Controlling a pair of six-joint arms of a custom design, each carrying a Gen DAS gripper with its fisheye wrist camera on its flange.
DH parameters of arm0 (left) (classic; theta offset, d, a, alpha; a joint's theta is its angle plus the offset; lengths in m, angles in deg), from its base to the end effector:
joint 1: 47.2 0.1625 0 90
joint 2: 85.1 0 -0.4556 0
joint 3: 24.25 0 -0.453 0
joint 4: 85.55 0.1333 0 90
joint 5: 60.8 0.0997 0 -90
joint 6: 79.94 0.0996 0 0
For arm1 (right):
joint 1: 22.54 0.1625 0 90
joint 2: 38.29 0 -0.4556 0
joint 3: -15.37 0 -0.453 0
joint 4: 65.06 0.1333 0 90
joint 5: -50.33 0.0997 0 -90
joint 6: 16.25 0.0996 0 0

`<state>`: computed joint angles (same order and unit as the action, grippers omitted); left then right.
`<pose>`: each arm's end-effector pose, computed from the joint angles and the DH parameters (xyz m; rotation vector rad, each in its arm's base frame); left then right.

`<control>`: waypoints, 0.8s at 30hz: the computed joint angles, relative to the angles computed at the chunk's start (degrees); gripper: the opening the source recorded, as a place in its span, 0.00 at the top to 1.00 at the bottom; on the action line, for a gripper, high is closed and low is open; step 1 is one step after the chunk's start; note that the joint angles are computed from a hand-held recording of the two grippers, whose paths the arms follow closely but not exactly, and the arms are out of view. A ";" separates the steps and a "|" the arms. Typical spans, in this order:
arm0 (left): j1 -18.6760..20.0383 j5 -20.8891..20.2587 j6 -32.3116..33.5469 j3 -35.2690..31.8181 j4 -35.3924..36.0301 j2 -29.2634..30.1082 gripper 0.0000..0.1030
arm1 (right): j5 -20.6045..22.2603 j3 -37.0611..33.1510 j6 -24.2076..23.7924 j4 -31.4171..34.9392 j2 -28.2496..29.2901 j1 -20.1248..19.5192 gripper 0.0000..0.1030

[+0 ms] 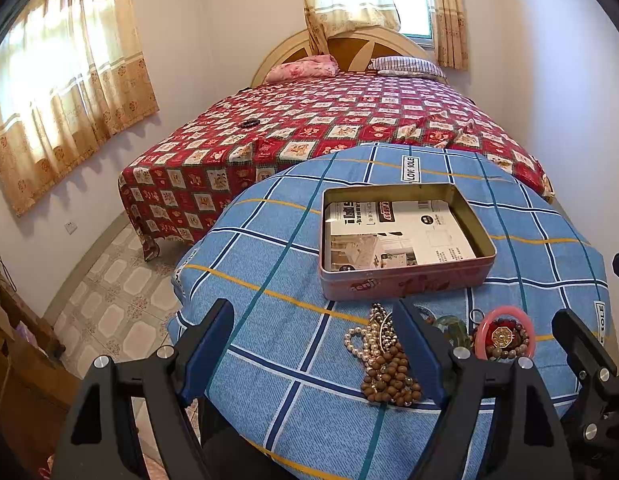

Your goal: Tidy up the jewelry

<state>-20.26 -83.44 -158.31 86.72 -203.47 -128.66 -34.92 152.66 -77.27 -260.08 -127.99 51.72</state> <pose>-0.3943 -0.4530 -0.0348 0.2023 1.9920 -0.9941 0.0155 -0.4669 0.3142 0.9588 -2.1593 1.0752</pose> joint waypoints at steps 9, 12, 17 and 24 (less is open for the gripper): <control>0.02 -0.06 0.11 -0.06 -0.01 -0.01 0.21 | -0.04 -0.01 -0.04 -0.06 0.09 0.02 0.00; 0.03 -0.05 0.24 -0.11 -0.01 0.02 0.21 | -0.11 0.00 -0.04 -0.04 0.09 0.07 0.00; 0.02 -0.17 -0.02 -0.10 0.25 0.09 0.21 | -0.14 -0.04 -0.10 -0.07 0.17 0.03 0.00; 0.67 -0.77 0.96 -0.13 -0.92 0.75 0.21 | -0.28 0.13 -0.08 -0.26 0.57 -0.27 0.00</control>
<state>-19.60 -84.21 -157.35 86.59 -204.40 -127.91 -35.20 152.79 -77.34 -260.33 -127.42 51.45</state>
